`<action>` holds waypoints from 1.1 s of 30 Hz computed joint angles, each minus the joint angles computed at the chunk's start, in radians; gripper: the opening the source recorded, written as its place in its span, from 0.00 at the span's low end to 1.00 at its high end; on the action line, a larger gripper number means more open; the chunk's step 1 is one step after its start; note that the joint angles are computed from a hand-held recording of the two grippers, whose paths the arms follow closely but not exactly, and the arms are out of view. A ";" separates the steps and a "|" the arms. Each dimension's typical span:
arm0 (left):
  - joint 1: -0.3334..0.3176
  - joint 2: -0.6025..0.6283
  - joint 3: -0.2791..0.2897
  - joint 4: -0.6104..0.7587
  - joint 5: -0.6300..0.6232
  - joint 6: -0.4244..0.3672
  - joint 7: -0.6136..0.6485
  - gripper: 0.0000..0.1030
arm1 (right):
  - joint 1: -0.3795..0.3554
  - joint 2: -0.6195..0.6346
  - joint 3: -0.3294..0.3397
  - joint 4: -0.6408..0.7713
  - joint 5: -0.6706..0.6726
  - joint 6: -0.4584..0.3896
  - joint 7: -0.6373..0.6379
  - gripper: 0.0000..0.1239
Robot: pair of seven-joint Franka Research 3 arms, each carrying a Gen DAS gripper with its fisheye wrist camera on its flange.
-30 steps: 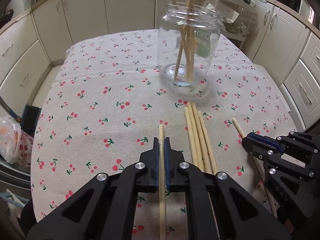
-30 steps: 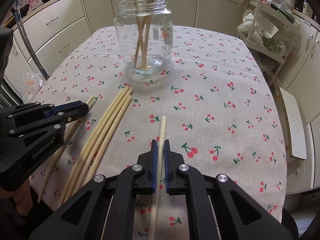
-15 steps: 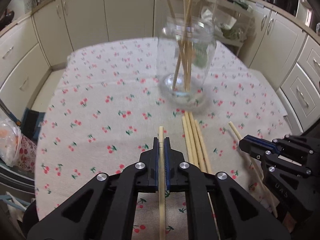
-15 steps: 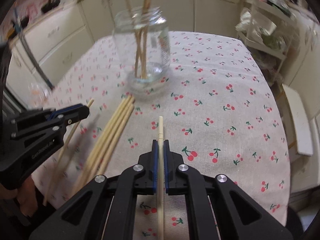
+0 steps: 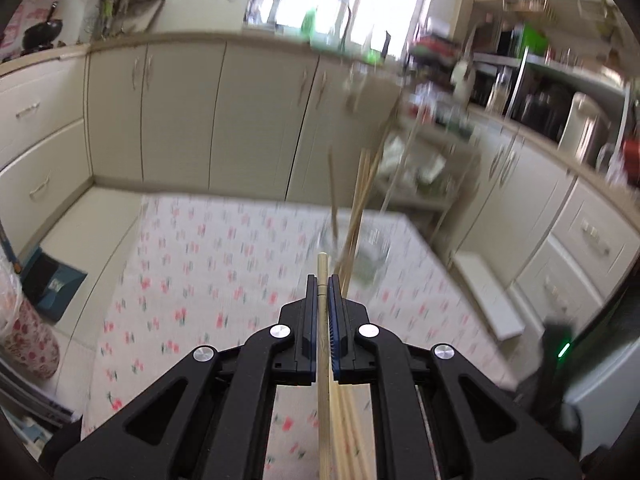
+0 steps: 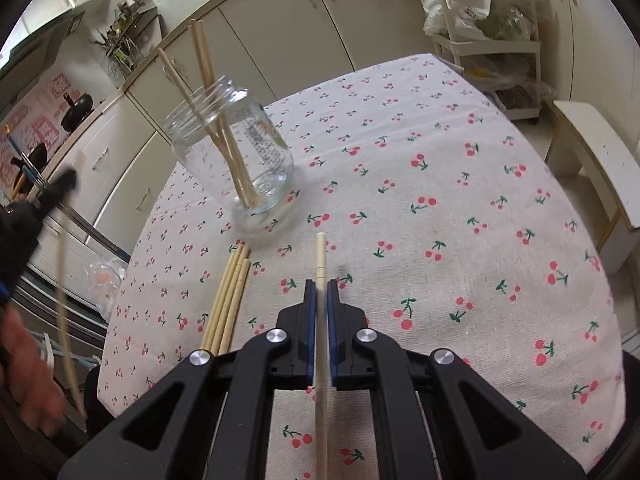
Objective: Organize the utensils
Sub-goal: 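Lift the left tool's stick over the jar and lower it in while right holds its stick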
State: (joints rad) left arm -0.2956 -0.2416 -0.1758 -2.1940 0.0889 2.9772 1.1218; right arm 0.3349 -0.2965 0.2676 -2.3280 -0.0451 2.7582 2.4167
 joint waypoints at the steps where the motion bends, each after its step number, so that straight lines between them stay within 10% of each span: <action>1: 0.004 0.002 -0.001 0.007 0.002 0.021 -0.007 0.05 | 0.001 -0.001 -0.003 -0.008 0.006 0.016 0.003 0.05; 9: 0.075 0.082 -0.052 0.147 0.107 0.129 -0.110 0.05 | -0.017 -0.018 0.003 -0.063 0.029 0.137 0.015 0.05; 16: 0.251 0.215 -0.173 0.358 0.645 0.140 -0.623 0.05 | -0.018 -0.016 0.000 -0.097 0.088 0.217 -0.013 0.05; 33: -0.033 0.493 0.086 0.798 1.440 -0.052 -1.389 0.05 | 0.028 0.002 -0.040 -0.126 0.234 0.266 -0.094 0.05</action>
State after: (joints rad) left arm -0.3289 0.2518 -0.0898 -1.3956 1.5284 2.9248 -0.2668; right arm 0.3628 -0.2948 0.2280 -2.4537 0.1893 3.0243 2.3226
